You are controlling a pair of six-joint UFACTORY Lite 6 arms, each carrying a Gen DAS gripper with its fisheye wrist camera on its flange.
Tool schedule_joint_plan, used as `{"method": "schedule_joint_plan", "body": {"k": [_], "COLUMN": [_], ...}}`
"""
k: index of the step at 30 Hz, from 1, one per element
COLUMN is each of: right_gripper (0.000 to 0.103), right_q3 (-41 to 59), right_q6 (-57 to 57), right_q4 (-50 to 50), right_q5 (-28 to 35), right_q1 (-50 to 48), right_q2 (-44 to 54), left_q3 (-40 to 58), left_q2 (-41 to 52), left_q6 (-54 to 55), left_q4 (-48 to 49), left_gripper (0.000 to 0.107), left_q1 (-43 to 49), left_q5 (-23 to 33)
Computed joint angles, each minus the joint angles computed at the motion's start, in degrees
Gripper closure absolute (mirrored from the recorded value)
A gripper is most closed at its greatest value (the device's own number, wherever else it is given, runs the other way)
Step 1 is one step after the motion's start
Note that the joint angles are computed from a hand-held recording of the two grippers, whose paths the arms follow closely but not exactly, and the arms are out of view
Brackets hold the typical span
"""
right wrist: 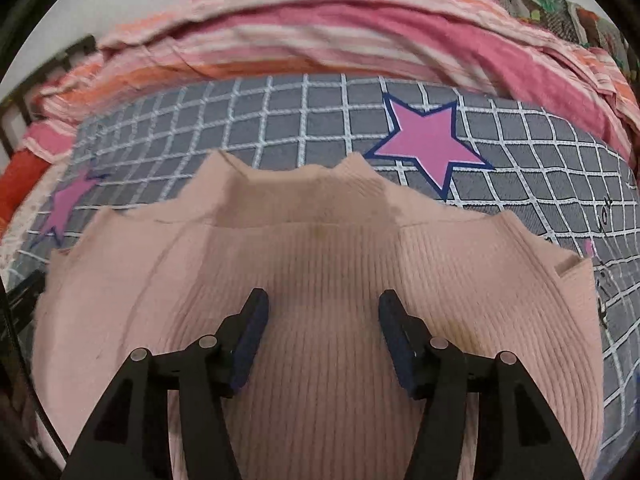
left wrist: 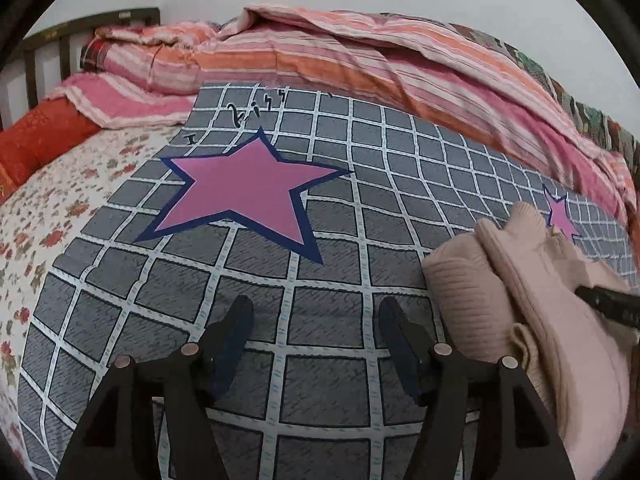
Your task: Fold small clothes
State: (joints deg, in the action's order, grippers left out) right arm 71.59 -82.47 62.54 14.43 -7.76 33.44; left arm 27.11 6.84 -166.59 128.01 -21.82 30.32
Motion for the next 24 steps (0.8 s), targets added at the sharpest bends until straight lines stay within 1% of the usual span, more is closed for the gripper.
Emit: {"method": "schedule_joint_plan", "body": {"k": [1,4,6,8,10,12,15,17,18,21,24], "right_gripper": [0.047,0.046,0.045,0.045,0.044,0.044,0.044,0.044,0.044,0.044,0.044], "right_q3": [1.31,6.53,7.91,8.6,8.38,7.19,7.19,6.93,6.52,6.2,6.15], "right_q6": [3.84,14.39,14.15,11.51,8.65,2.32,2.65,0.63,0.83,5.83,14.02], "right_q4": [-3.69,-13.24,-12.93,-9.74,-6.55,-0.29,-0.57,1.31,1.29,-3.56,-12.26], "right_q5": [-0.6,-0.15,-0.65,-2.1,-2.98,-3.38,-3.06,-3.17,-3.27,-2.61,-0.81], "right_q1": [0.72,1.72,2.15,2.75,3.08,2.95,2.89,2.76,2.84,2.75,2.35], "right_q2": [0.99,4.76,5.97,7.09,7.21,6.64,6.5,6.42,6.15,5.5,4.49], "left_q3": [0.05,-1.05,-2.15,-2.97,-2.45,-1.65,-0.71,-1.02,-1.28,-2.09,-2.52], "left_q2": [0.66,0.61,-0.09,-0.66,0.14,0.97,1.78,1.5,1.29,0.73,0.42], "left_q6": [-0.41,-2.0,-5.74,-7.08,-6.67,-5.46,-3.56,-4.51,-5.21,-8.04,-9.35], "left_q4": [0.93,2.9,8.01,8.82,8.68,8.12,6.46,7.68,8.52,11.76,13.32], "left_gripper": [0.039,0.038,0.037,0.037,0.036,0.034,0.034,0.034,0.034,0.034,0.034], "left_q1": [-0.19,-0.78,0.74,0.35,0.17,-0.05,-0.57,-0.2,0.05,0.94,1.33], "left_q5": [0.71,2.35,2.13,2.68,2.86,2.73,2.56,2.46,2.42,2.48,2.55]}}
